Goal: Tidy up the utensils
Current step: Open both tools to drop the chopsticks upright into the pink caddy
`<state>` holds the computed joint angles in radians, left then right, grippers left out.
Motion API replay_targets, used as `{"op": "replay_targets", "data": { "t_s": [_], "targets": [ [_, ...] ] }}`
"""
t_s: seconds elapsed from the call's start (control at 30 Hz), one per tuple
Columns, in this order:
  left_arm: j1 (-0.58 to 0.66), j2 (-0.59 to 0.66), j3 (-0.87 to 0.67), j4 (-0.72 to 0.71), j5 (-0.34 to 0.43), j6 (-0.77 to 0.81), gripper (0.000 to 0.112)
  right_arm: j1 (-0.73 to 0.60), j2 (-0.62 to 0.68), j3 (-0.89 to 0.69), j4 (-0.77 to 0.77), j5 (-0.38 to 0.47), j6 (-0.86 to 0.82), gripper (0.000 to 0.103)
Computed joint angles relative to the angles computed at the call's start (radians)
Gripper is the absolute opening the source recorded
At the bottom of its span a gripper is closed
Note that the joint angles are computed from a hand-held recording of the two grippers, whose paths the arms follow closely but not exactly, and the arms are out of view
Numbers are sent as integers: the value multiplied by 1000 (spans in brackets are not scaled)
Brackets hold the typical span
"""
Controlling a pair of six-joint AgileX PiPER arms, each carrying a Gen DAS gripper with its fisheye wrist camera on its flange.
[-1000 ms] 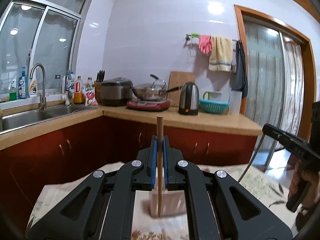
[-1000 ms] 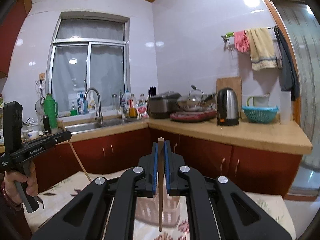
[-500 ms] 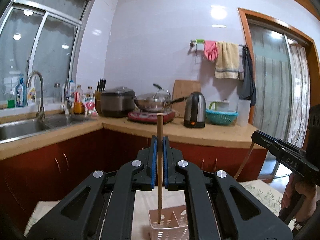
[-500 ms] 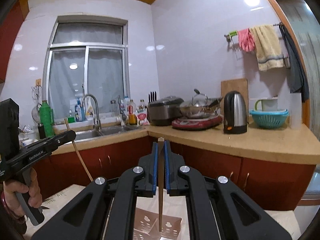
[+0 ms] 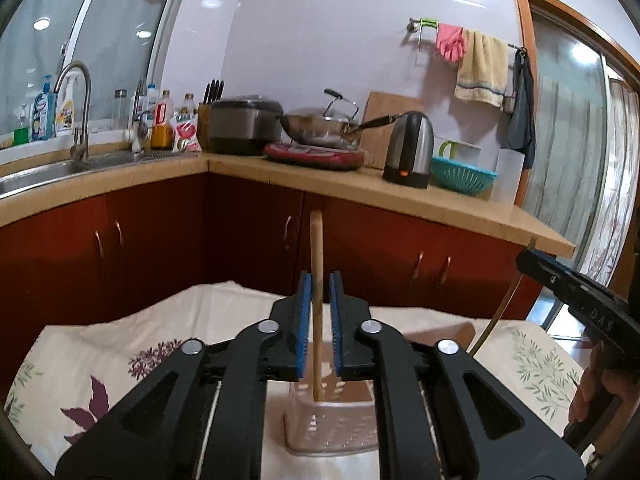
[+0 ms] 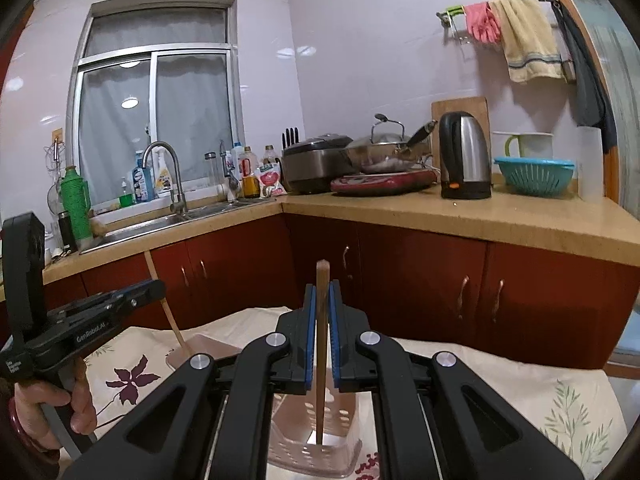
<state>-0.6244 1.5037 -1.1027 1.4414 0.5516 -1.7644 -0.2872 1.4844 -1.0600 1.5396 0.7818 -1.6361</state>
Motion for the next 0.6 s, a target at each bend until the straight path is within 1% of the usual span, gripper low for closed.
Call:
{"op": "replay_targets", "data": {
  "t_s": [0.03,0.07,0.1,0.13,0.17,0.2,0.27,0.37,0.43,0.53,0.6],
  "targets": [
    [-3,-5,10,-2,7,-5,26,-2,-5,8,1,-4,-1,24],
    [-9,-13,22,3,14,-18,35,-5,-14,19,9,-8,-7,33],
    [-15,-23,37,10,19,-34,39,-8,-23,30,18,-11,-13,46],
    [-21,-33,49,7,25,-37,40,-13,-35,42,22,-11,-19,50],
    [-29,-41,57,2,32,-35,45,-18,-45,49,16,-11,-20,50],
    [-38,-50,68,-1,43,-34,50,-18,-48,49,9,-16,-17,53],
    [-71,-76,95,-9,81,-29,53,-32,-70,67,1,-16,-15,59],
    [-127,-113,132,-24,149,-23,63,-74,-105,98,-18,11,-4,64],
    [-167,-140,166,-28,193,-37,65,-101,-125,117,-30,29,1,68],
    [-225,-181,216,-59,249,-50,68,-147,-159,152,-58,54,4,69],
    [-264,-206,256,-77,282,-66,69,-183,-172,171,-74,85,6,69]
  ]
}}
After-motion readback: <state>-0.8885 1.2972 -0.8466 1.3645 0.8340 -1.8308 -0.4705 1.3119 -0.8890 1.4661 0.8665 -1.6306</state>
